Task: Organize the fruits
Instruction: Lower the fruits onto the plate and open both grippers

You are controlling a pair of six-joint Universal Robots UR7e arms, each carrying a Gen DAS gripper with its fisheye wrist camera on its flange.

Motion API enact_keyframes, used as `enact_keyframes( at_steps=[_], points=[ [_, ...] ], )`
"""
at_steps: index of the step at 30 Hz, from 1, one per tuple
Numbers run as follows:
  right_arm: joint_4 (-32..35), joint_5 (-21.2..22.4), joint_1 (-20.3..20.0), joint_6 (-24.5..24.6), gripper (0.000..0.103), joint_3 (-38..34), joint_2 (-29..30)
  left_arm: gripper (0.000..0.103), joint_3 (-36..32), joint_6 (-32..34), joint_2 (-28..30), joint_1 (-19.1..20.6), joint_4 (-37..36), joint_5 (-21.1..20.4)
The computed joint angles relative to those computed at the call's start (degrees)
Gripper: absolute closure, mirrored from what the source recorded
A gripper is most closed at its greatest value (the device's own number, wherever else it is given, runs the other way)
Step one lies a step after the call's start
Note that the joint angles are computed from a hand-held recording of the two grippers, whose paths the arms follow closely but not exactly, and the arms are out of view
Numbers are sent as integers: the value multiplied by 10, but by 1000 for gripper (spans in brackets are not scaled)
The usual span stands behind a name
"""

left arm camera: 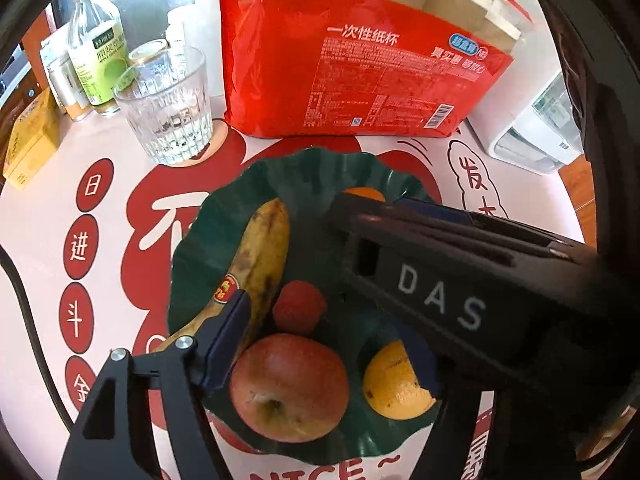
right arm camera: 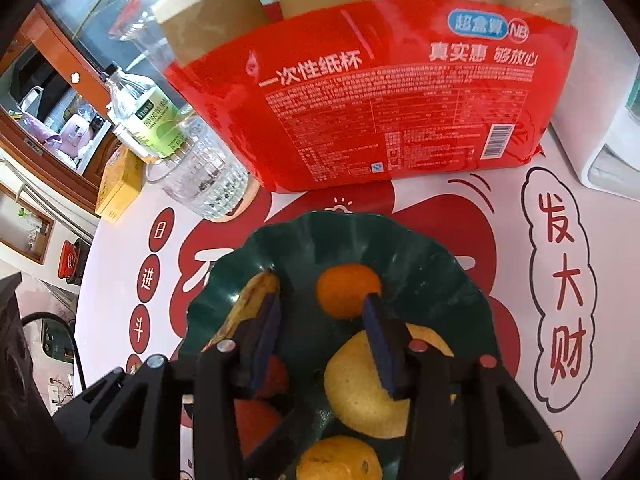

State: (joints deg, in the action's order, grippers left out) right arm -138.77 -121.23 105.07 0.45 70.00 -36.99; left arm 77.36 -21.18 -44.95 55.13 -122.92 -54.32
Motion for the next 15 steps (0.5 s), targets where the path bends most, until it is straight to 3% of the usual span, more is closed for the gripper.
enact_keyframes(
  at_steps=[15],
  points=[
    [-31,-17,30,-3,59,75,-58,31,66,-35,-70,-39,37,34]
  ],
)
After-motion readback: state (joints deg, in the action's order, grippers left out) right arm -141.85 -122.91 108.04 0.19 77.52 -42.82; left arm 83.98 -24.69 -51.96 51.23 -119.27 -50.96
